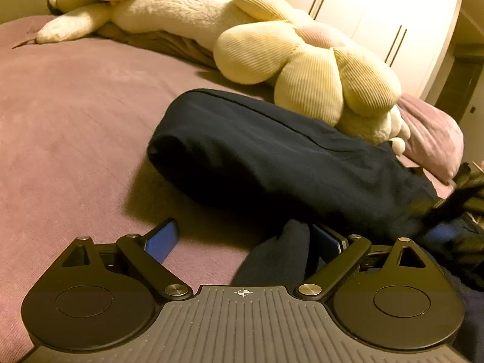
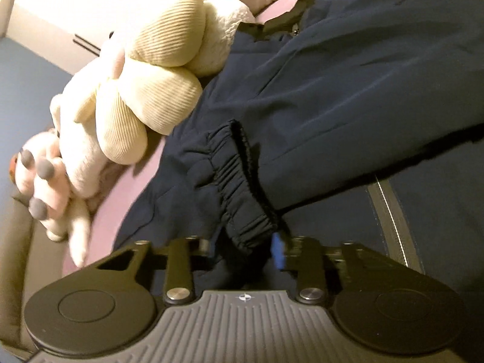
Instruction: Fold large clothes
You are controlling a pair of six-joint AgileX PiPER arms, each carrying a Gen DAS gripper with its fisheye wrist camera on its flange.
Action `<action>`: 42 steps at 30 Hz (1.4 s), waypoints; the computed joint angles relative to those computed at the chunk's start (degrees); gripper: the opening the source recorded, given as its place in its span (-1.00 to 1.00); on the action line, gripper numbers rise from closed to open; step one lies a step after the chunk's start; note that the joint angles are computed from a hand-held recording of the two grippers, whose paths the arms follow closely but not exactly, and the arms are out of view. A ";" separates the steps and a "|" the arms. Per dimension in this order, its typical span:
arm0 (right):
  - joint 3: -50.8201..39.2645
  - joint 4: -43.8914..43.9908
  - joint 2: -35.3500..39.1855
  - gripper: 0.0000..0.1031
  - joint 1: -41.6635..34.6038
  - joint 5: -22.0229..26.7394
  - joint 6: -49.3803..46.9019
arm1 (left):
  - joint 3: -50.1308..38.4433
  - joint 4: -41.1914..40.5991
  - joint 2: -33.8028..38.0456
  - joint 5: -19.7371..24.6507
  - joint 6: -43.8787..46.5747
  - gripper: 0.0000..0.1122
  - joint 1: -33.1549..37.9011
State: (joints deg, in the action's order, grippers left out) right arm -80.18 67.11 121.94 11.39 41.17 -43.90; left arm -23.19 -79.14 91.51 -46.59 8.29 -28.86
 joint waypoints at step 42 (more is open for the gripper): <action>-10.02 0.45 0.44 -0.56 -23.46 -1.08 -9.55 | -19.16 -19.43 3.29 10.40 40.91 0.73 8.10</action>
